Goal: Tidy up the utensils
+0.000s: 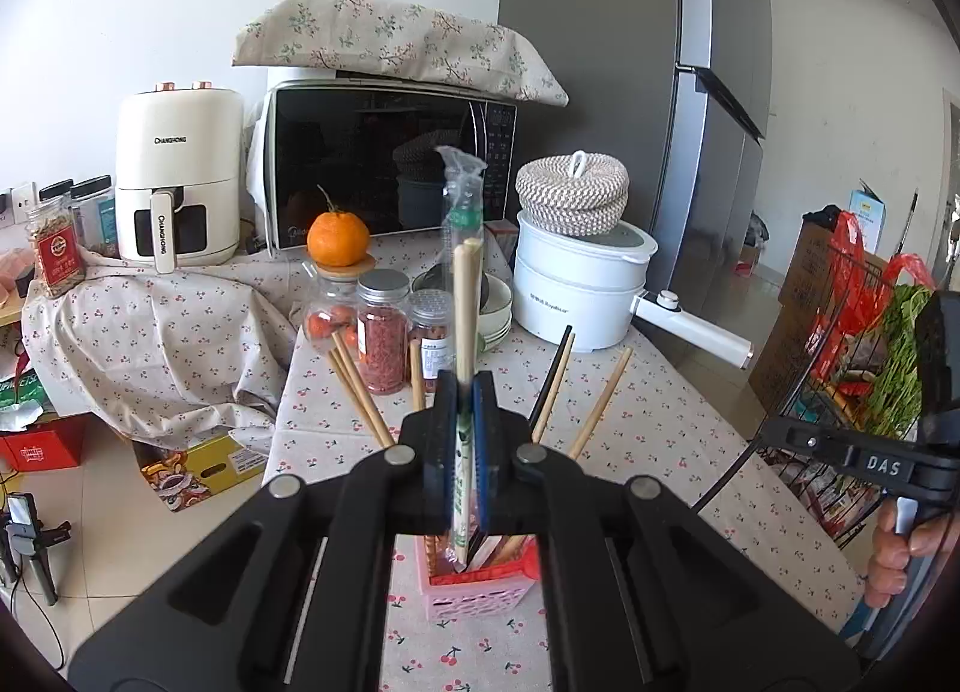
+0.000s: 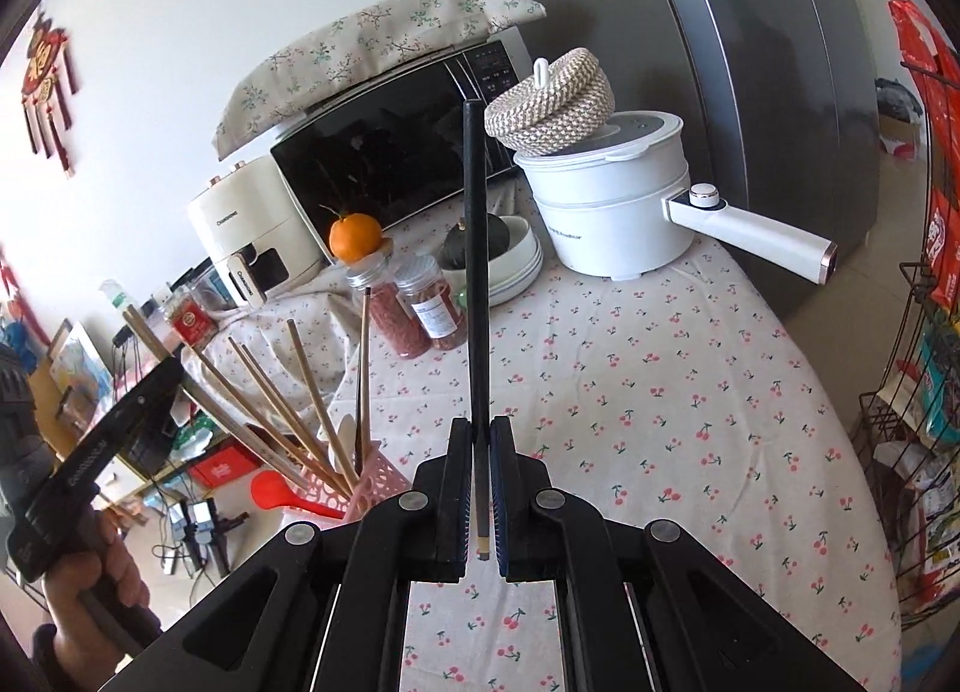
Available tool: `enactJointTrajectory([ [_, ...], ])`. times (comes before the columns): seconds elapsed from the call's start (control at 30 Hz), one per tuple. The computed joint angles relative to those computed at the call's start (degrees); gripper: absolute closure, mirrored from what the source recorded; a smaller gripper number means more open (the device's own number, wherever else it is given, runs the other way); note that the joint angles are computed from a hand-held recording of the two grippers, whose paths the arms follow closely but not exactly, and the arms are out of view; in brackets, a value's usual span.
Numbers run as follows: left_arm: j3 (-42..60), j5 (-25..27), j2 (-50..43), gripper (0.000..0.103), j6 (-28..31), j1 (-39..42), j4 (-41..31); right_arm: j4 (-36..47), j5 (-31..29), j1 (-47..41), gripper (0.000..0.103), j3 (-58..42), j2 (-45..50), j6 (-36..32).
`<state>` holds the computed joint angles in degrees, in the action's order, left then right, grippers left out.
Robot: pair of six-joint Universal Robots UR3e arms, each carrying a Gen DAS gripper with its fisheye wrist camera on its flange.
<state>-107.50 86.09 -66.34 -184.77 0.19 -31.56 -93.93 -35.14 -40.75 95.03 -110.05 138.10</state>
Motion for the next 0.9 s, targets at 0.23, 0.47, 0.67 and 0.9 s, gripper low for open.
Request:
enactJointTrajectory([
  [0.23, 1.95, 0.26, -1.86, 0.046, -1.04, -0.34, -4.69, 11.62, 3.46, -2.41, 0.097, -3.89, -0.15, -7.70],
  [0.47, 1.50, -7.49, 5.33, 0.029, -2.49, 7.49, -16.47, 26.90, 9.34, -4.47, 0.097, -10.25, -0.39, -16.31],
  [0.67, -0.95, -13.91, 13.42, 0.028, 2.04, 15.91, -26.28, 26.74, 11.92, -1.50, 0.097, -11.20, 0.09, -13.50],
  [0.9, -2.63, -19.25, 21.30, 0.024, 10.54, 24.93, -36.90, 8.66, 11.81, 5.23, 0.097, -4.49, -0.40, -0.67],
])
